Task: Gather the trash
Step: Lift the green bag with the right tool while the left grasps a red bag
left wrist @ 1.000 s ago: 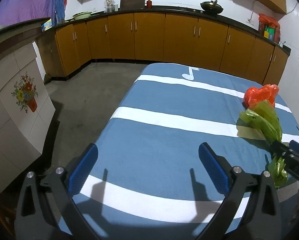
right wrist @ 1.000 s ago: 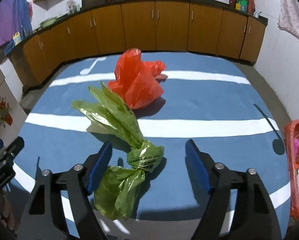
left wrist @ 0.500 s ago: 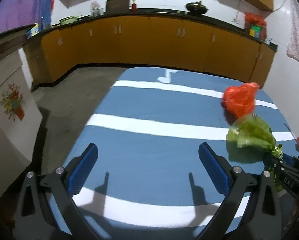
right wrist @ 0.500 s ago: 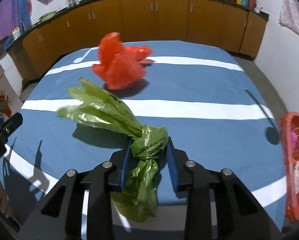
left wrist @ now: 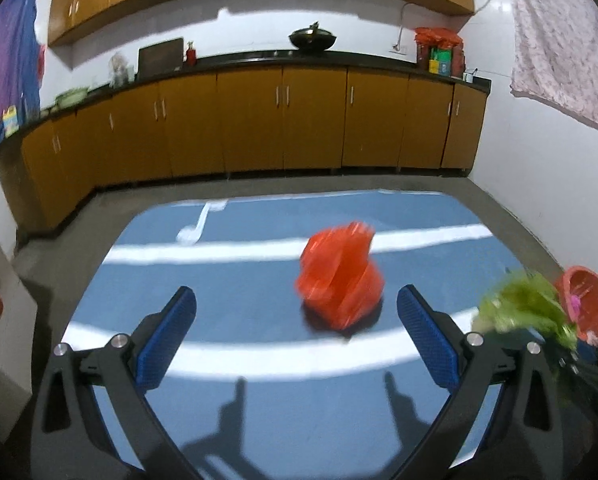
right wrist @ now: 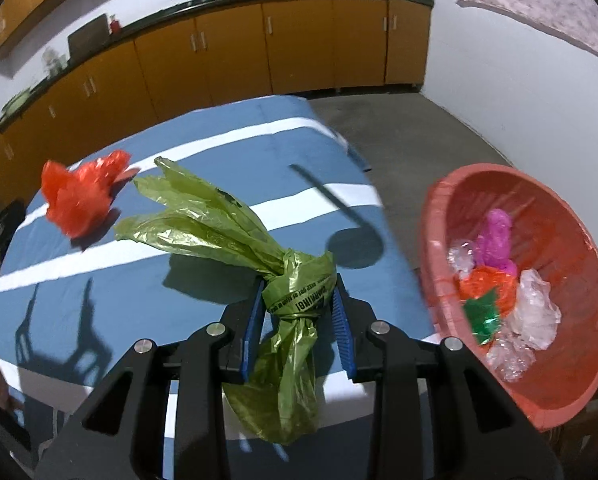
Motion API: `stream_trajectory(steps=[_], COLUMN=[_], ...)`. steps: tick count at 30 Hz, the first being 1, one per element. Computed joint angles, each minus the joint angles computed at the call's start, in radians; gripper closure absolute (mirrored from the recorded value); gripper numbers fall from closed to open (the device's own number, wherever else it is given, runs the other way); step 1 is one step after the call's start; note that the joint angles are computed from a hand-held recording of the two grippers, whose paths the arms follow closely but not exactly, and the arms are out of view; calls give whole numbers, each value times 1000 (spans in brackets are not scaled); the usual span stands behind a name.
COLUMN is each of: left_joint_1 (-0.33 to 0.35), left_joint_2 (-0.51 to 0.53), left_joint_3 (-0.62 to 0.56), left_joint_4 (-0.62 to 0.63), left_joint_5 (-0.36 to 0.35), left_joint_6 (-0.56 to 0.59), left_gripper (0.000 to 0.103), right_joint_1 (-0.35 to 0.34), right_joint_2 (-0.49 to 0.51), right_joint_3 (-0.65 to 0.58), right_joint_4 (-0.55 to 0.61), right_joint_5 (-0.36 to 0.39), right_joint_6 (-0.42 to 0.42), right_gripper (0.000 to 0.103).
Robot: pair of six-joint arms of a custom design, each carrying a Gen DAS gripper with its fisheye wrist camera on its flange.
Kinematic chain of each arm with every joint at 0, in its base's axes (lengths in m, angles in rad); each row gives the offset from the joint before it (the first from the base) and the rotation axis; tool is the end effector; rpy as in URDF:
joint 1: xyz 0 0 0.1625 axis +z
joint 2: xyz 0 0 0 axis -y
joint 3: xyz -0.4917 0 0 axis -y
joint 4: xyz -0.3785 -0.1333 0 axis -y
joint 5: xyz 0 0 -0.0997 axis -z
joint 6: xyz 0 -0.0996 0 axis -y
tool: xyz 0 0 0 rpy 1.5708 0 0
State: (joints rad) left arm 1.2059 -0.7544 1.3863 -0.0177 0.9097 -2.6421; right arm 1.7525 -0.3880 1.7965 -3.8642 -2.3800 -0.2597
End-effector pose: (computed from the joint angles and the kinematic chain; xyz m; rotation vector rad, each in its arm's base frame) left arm -0.0576 -0.6957 0.1489 0.5688 2.1720 -1.0925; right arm 0.1745 -0.6112 0.0086 0.0446 -2.1735 0.9731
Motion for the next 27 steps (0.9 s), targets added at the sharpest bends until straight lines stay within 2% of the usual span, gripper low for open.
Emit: stream_trajectory(steps=[6, 13, 14, 18, 23, 27], left_joint_1=[-11, 7, 10, 27, 47, 52], left_joint_2=[141, 239, 248, 295, 332, 328], left_joint_3=[-208, -388, -408, -503, -583, -580], left_joint_4=[114, 290, 311, 425, 537, 542], left_joint_5=[-87, -85, -82, -66, -39, -20], left_joint_6=[61, -43, -52, -105, -183, -197], left_gripper=[4, 5, 6, 25, 41, 52], right_joint_1=[-1, -14, -14, -20, -23, -23], right_joint_2=[-7, -18, -17, -17, -19, -20], right_joint_3=[13, 18, 18, 22, 27, 28], right_joint_4=[-27, -10, -7, -1, 3, 2], right_joint_5=[22, 56, 59, 74, 82, 83], right_joint_6=[10, 28, 30, 29, 34, 33], right_gripper=[70, 70, 70, 70, 70, 70])
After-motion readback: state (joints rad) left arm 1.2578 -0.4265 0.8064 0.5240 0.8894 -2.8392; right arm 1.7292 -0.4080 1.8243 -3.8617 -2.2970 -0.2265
